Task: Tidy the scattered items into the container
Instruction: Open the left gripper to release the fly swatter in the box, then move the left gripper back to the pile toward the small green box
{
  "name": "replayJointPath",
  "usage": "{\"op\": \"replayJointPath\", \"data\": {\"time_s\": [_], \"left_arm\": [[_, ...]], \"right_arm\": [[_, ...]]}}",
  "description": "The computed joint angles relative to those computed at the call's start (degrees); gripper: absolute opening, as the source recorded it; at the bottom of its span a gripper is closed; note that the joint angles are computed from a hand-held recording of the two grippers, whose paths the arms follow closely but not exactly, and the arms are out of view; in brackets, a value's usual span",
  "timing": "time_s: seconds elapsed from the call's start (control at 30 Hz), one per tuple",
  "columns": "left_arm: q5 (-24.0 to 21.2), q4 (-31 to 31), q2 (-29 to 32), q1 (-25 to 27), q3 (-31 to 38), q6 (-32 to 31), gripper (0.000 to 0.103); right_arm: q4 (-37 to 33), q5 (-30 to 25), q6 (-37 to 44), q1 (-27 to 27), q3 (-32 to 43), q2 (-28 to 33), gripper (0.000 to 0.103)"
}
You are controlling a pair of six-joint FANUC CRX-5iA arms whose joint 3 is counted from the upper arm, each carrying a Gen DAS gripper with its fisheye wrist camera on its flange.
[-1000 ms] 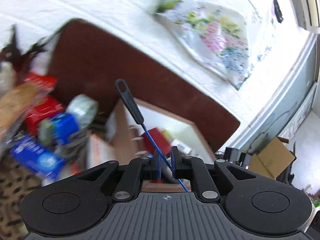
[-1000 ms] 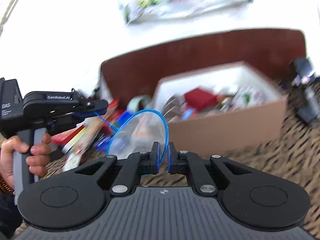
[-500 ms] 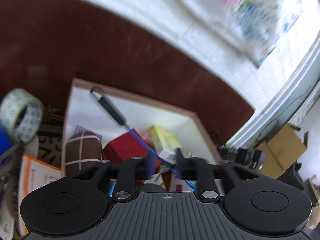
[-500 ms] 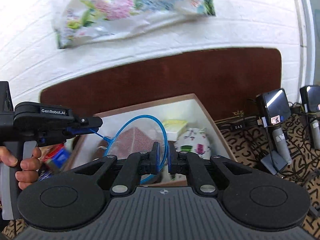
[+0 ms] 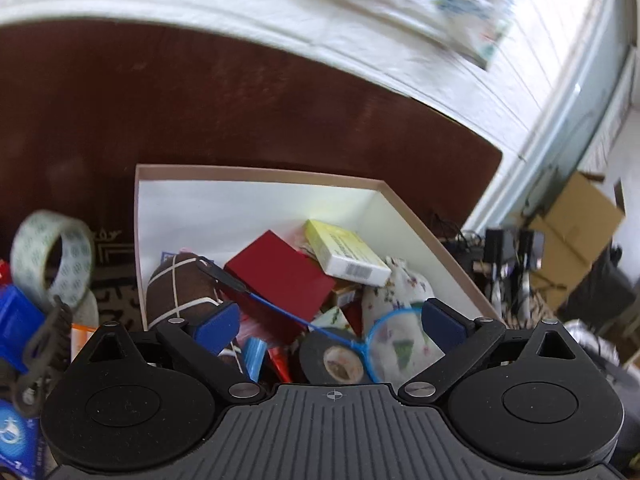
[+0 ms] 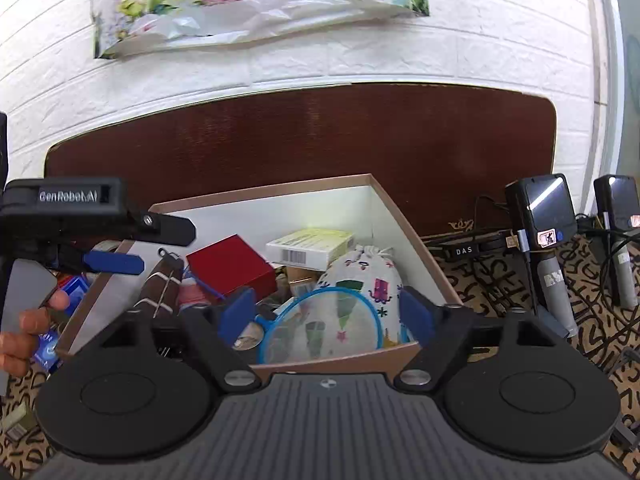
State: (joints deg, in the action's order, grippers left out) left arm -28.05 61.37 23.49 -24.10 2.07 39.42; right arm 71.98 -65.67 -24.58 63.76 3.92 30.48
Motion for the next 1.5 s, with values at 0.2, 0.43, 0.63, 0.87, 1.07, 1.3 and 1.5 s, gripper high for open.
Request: {"op": "replayJointPath", "data": {"time_s": [0.2, 0.43, 0.63, 0.87, 1.07, 1.3, 1.5], "left_arm": [[11.2, -13.7, -5.5, -1.6, -3.7, 5.6, 0.103], [10.6, -15.8, -10.1, -0.7, -7.1, 6.7, 0.103], [11.3, -14.3, -13.9, -0.5, -10.9, 4.3, 0.103], [11.3, -13.1, -17.7, 0.1, -14.3, 2.5, 0.103], [14.7, -3.1, -23.4, -0.2, -22.9, -8.1, 0.103], [18.1, 11.1, -34.5, 3.7, -42.0, -21.4, 0.103], [13.5, 3.4, -39.9, 14.6, -49.6, -10.6, 0.103]], "right_arm": [[0.4, -3.7, 2.2, 2.1, 1.7, 0.3, 0.099], [0.2, -7.2, 3.0, 4.6, 3.3, 0.2, 0.101], [0.8, -9.4, 5.9, 6.5, 5.6, 0.9, 0.102], [1.9, -11.2, 9.2, 8.5, 8.4, 2.0, 0.102], [1.8, -12.0, 9.9, 10.4, 10.5, 3.0, 0.102], [0.2, -6.7, 10.6, 13.1, 11.5, 5.1, 0.102], [-4.5, -2.1, 19.1, 14.1, 20.6, 13.0, 0.102]]}}
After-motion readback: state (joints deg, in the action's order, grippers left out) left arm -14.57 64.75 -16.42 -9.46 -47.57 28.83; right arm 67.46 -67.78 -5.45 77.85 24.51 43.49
